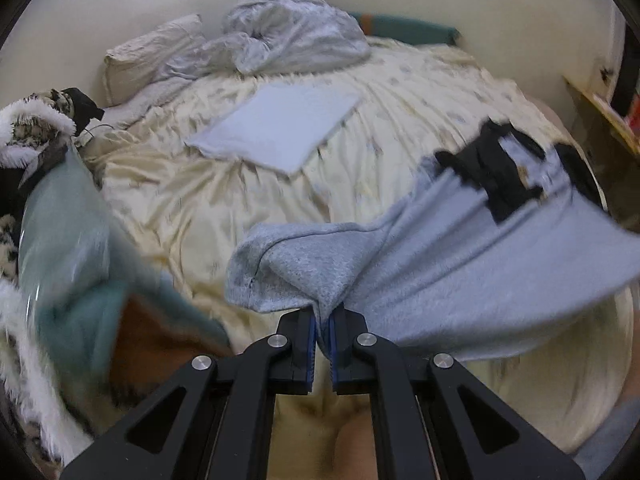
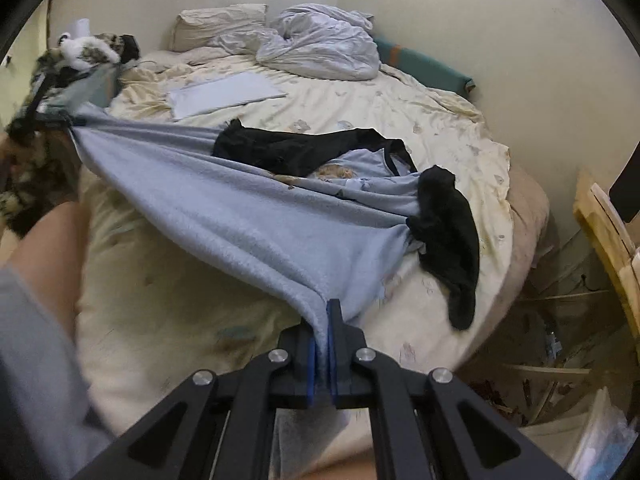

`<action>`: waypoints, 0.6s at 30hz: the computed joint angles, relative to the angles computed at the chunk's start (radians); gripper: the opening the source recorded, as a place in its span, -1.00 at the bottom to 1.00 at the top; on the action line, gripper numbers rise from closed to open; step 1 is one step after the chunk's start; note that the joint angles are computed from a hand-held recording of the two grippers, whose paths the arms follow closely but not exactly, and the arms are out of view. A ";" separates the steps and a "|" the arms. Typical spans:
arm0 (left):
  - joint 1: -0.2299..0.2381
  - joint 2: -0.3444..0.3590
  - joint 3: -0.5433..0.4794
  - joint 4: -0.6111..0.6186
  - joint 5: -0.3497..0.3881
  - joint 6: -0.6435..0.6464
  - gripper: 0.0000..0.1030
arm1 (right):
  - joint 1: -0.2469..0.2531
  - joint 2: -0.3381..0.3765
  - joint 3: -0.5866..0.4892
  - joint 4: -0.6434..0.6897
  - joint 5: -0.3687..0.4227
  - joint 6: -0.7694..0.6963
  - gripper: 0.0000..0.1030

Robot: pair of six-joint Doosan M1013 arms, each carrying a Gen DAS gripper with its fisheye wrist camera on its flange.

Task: Fold clothes
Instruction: 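Lift the sweatshirt hem with the left tool while the right tool grasps the other hem corner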

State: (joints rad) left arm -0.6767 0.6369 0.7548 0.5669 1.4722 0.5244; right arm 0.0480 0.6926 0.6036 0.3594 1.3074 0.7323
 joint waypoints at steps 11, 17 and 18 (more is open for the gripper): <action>-0.061 -0.052 0.162 -0.164 -0.030 -0.044 -0.86 | 0.006 0.048 -0.029 -0.023 0.386 0.009 -0.91; -0.053 -0.046 0.143 -0.165 -0.016 -0.038 -0.80 | 0.012 0.090 -0.063 -0.035 0.482 0.087 -0.62; -0.051 -0.047 0.143 -0.167 -0.015 -0.035 -0.79 | 0.009 0.088 -0.059 -0.029 0.491 0.094 -0.53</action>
State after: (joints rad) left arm -0.7273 0.5895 0.8979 0.3999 1.4571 0.4897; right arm 0.0575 0.7809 0.5442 0.3299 1.7984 0.8261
